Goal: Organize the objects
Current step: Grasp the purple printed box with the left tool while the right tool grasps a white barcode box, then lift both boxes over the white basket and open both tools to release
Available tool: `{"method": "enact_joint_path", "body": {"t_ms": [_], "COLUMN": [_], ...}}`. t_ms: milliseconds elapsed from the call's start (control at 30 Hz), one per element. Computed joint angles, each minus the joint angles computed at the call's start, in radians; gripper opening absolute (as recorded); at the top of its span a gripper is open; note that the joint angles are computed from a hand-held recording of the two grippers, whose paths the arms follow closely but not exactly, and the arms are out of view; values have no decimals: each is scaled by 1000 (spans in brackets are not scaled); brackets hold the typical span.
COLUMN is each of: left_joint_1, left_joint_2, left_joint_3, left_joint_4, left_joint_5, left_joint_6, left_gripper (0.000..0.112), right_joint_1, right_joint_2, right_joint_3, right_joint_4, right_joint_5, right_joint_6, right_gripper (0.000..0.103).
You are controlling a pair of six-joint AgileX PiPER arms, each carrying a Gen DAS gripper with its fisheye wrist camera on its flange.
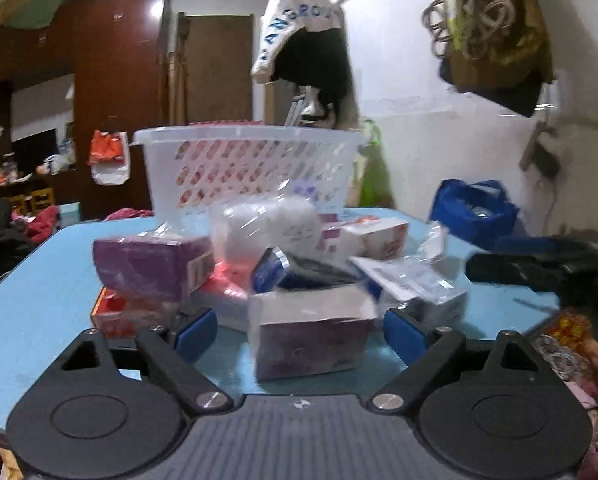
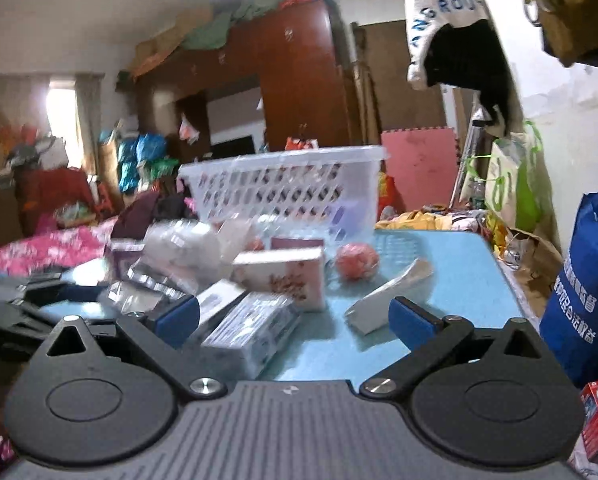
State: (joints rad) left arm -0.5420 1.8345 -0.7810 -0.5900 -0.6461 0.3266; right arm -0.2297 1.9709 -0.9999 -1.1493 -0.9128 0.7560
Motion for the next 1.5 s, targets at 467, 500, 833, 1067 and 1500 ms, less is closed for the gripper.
{"method": "enact_joint_path", "body": {"t_ms": [467, 500, 833, 1067, 1500], "left_joint_1": [-24, -26, -55, -54, -4], "left_joint_2": [69, 74, 113, 112, -21], "left_joint_3": [-46, -53, -28, 4, 86], "left_joint_4": [-141, -154, -160, -94, -6], "left_joint_5": [-66, -60, -179, -228, -251], "left_joint_6": [96, 106, 69, 1, -66], "left_gripper": [91, 91, 76, 68, 68], "right_joint_1": [77, 69, 33, 65, -24], "right_joint_2": [31, 27, 12, 16, -28], "right_joint_3": [3, 6, 27, 33, 26], "right_joint_4": [4, 0, 15, 95, 46], "right_joint_5": [96, 95, 82, 100, -28], "right_joint_6": [-101, -98, -124, -180, -92], "right_gripper": [55, 47, 40, 40, 39]}}
